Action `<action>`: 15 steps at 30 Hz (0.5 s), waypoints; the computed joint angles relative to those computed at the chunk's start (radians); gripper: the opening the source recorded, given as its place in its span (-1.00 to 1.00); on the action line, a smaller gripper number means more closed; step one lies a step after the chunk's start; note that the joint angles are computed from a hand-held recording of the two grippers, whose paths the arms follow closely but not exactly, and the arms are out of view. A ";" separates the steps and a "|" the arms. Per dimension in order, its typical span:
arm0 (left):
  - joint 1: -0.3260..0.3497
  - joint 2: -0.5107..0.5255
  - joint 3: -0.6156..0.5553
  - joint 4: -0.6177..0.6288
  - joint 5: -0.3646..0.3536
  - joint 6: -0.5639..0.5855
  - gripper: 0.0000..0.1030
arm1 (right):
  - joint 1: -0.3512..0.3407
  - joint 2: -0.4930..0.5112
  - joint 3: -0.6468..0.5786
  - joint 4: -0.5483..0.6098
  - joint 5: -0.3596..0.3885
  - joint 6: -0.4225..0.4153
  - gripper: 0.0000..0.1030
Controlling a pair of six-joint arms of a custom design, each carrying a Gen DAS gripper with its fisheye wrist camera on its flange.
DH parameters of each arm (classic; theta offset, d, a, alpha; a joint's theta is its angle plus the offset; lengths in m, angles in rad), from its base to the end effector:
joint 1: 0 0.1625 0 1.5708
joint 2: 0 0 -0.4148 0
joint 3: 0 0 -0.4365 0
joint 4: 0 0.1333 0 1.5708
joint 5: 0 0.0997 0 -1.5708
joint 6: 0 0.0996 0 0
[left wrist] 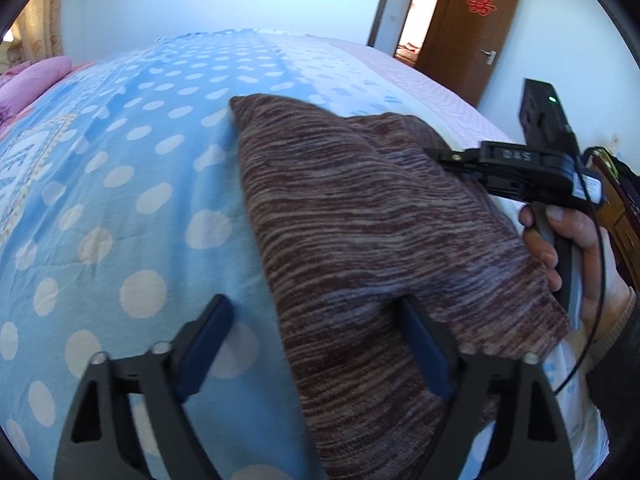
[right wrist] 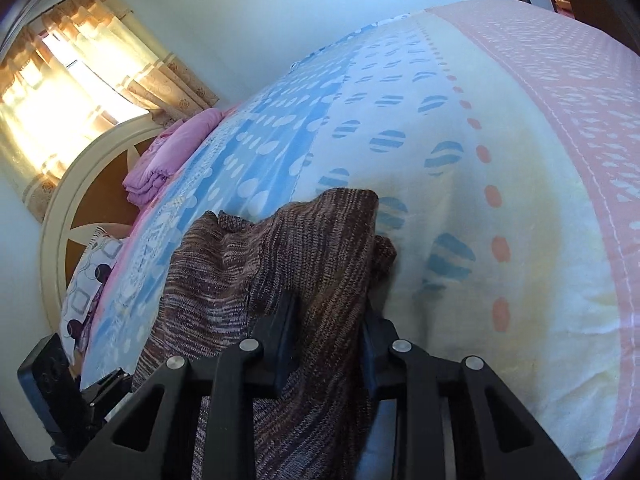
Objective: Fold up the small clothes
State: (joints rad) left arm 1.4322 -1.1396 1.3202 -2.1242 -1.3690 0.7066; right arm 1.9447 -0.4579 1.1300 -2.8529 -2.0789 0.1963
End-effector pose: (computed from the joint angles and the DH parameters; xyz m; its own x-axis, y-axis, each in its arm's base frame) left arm 0.0508 -0.7453 0.4064 -0.6621 0.6468 -0.3784 0.7344 0.6606 -0.1558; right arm 0.3877 -0.7558 0.0599 -0.9559 0.0903 0.2794 -0.1151 0.7600 -0.6396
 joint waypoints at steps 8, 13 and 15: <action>-0.008 -0.038 0.017 0.026 -0.024 0.031 -0.50 | 0.052 0.029 -0.020 -0.071 -0.084 0.007 -0.61; -0.006 -0.069 0.011 0.056 -0.044 0.033 -0.56 | 0.106 0.053 -0.057 -0.092 -0.135 -0.043 -0.64; -0.007 -0.094 0.036 0.037 -0.041 0.052 -0.56 | 0.124 0.066 -0.078 -0.073 -0.146 -0.048 -0.64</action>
State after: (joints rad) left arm 1.4248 -1.2335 1.3563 -2.0873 -1.4099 0.7590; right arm 2.0684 -0.3919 1.0522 -2.9257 -2.2246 0.1482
